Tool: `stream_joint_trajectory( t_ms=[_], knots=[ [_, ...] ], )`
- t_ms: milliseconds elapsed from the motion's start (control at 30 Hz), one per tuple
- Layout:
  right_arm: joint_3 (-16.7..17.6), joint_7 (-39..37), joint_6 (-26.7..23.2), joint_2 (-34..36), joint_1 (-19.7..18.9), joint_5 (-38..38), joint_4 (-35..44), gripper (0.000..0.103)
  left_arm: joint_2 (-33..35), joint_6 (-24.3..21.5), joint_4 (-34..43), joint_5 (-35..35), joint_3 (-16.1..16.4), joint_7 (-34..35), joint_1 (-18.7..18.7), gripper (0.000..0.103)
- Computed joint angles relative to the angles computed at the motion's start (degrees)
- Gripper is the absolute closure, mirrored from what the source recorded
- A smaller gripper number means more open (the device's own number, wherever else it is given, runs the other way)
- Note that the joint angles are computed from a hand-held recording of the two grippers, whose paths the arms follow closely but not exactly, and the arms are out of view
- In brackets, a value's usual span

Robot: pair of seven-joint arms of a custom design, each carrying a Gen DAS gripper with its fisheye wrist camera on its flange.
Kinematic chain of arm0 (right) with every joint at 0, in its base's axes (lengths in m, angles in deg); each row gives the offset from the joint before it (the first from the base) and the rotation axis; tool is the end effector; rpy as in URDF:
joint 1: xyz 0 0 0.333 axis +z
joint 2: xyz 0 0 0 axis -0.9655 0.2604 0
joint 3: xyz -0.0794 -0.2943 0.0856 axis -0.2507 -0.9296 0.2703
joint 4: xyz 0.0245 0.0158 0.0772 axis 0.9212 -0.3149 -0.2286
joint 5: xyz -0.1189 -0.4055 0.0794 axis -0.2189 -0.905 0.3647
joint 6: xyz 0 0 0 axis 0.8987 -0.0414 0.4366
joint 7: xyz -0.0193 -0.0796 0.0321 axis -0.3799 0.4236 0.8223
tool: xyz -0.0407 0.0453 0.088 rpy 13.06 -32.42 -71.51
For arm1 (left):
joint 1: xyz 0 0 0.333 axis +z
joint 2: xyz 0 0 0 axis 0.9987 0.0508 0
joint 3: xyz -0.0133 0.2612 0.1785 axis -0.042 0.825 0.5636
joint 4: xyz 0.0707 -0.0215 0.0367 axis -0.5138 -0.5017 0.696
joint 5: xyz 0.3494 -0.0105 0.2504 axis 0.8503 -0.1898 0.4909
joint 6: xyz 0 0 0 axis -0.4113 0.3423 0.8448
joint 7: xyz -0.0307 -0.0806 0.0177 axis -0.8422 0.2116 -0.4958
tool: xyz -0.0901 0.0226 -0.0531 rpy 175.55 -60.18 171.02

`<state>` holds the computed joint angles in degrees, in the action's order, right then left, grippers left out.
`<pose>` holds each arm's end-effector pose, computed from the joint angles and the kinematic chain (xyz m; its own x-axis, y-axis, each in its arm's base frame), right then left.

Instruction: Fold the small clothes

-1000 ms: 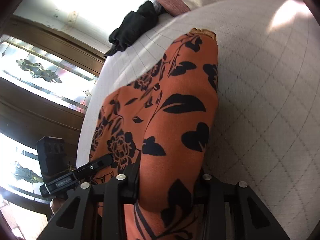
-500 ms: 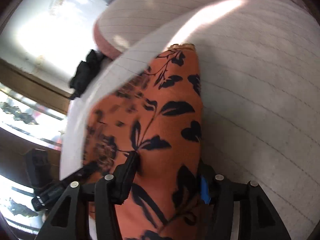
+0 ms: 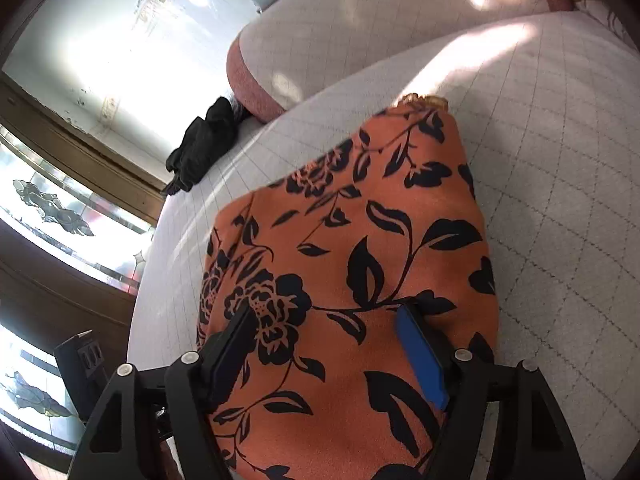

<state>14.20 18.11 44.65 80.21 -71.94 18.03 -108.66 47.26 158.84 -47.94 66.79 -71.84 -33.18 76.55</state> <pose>0.6336 0.0504 0.4210 0.2386 -0.7624 -0.6015 -0.8899 0.0764 -0.4498 0.5029 -0.2488 0.4396 0.1262 -0.9694 0.2107 -0.8243 -0.2206 -0.5214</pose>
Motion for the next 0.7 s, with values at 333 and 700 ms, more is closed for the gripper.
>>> stream_joint_trajectory(
  t_ms=[333,700],
  knots=[
    [1.29,2.05,16.95,-27.61,3.57,-15.63,-23.99,0.011,-11.83,-15.11,0.73,20.71,-9.89,-20.86,0.22,0.008],
    [6.11,19.94,22.27,-43.82,-0.52,-36.76,-37.55,0.000,-15.36,-22.84,2.57,21.08,-10.83,-24.15,-4.02,0.004]
  ],
)
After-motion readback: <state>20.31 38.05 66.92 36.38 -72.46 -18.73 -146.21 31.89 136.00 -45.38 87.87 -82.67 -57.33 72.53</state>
